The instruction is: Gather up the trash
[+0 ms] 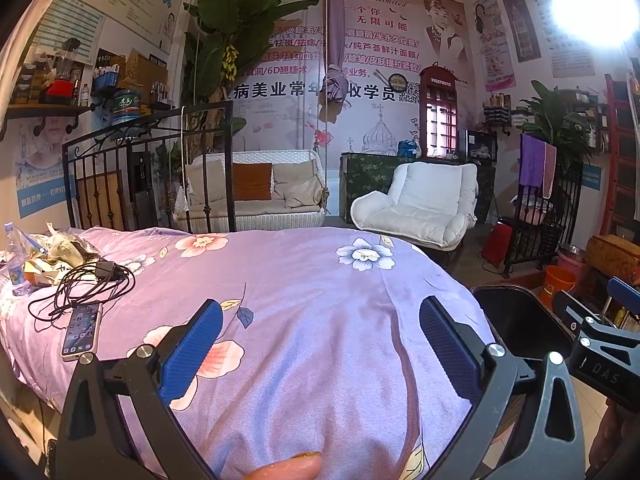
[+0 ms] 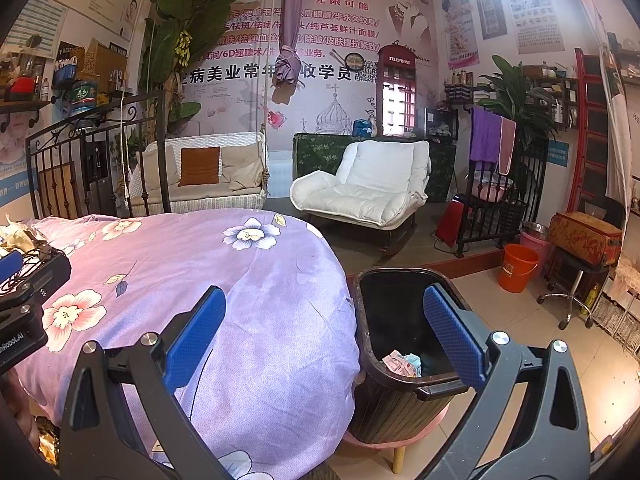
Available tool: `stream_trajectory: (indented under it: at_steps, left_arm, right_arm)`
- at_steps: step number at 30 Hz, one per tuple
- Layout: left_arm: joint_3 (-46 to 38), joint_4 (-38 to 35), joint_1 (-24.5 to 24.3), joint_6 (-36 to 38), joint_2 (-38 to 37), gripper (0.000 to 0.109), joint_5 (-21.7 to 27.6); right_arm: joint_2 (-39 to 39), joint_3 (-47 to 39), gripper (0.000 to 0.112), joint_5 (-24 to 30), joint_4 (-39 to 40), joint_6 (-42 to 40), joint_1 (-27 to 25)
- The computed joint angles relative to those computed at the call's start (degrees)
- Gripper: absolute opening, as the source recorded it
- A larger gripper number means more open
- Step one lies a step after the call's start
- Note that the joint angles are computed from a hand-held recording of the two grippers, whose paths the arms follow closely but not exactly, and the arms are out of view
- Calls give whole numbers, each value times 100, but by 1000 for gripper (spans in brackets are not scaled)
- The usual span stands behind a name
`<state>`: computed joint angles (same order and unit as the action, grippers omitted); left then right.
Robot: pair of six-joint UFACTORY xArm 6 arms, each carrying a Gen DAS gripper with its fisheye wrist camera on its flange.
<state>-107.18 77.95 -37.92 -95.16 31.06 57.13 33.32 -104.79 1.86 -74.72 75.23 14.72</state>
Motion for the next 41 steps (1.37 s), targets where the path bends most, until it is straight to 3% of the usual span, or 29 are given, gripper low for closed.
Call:
stream_trajectory:
  at_steps: [41]
  left_arm:
    - [38, -6, 12, -26, -3, 98, -55]
  right_arm:
    - [23, 40, 98, 15, 23, 14, 16]
